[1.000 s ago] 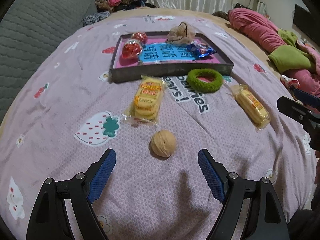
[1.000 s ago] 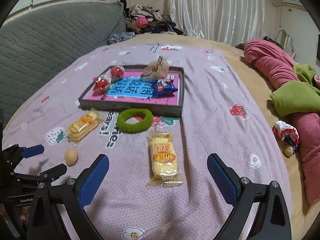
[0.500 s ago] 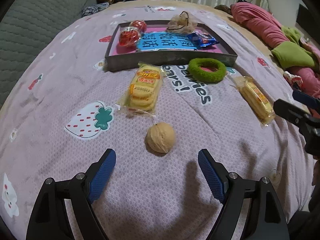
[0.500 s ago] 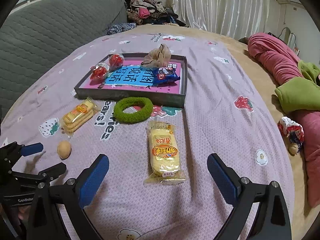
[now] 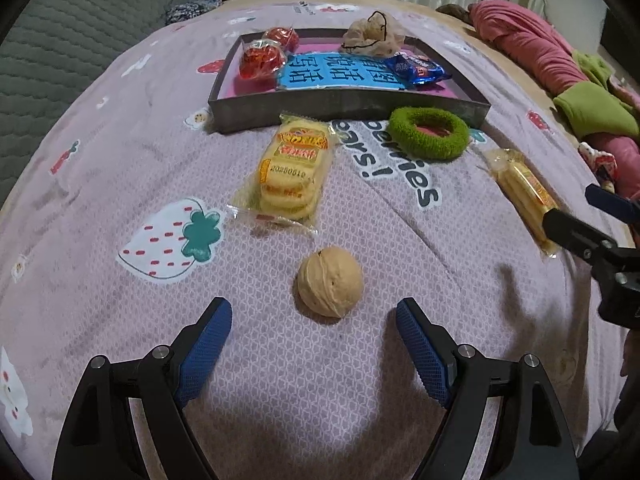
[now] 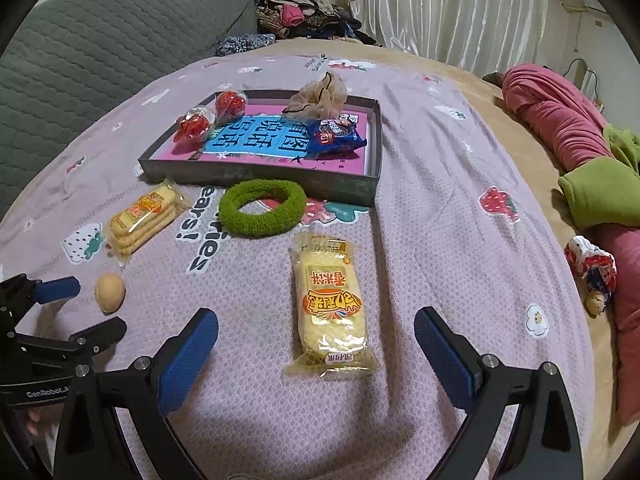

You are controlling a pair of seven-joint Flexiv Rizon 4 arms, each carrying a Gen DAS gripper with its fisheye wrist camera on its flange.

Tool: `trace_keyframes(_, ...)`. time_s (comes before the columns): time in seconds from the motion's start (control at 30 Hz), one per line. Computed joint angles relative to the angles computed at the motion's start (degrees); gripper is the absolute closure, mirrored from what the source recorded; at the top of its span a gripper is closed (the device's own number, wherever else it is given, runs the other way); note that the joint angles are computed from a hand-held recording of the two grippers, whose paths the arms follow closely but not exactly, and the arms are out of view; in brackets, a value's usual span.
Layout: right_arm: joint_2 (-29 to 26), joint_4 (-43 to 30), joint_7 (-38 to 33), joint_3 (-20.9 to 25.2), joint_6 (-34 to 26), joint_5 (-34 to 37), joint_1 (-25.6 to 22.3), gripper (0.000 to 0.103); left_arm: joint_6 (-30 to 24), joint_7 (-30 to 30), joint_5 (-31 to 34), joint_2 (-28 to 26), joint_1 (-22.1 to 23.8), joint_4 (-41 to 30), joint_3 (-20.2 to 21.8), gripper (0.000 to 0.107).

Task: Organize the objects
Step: 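Withdraw both open tools from the tray toward the walnut and yellow cake, then close left tool on the walnut while right tool grasps the yellow wrapped cake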

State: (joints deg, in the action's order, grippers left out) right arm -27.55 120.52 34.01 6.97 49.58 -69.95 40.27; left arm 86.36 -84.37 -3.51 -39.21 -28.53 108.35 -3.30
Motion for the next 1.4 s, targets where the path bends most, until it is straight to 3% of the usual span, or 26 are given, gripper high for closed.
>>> trace_keyframes(0.37,-0.4,0.5,0.7,-0.6,0.3,1.0,-0.8,0.004,-1.8,0.4,-0.8,-0.9,1.6,-1.2,-1.3,0.022)
trace_keyframes(0.9,-2.1,0.8,6.5,-2.2,6.4,-5.1,-3.4,0.004,-0.5,0.9,-1.7,-2.1,2.5,-2.0,-2.4,0.022)
trace_keyframes(1.4,-4.5,-1.0,9.2,-3.3,9.9,-8.1,-4.4,0.031,-0.4,1.0,-1.4,-2.6,1.3,-2.9,-1.2,0.022)
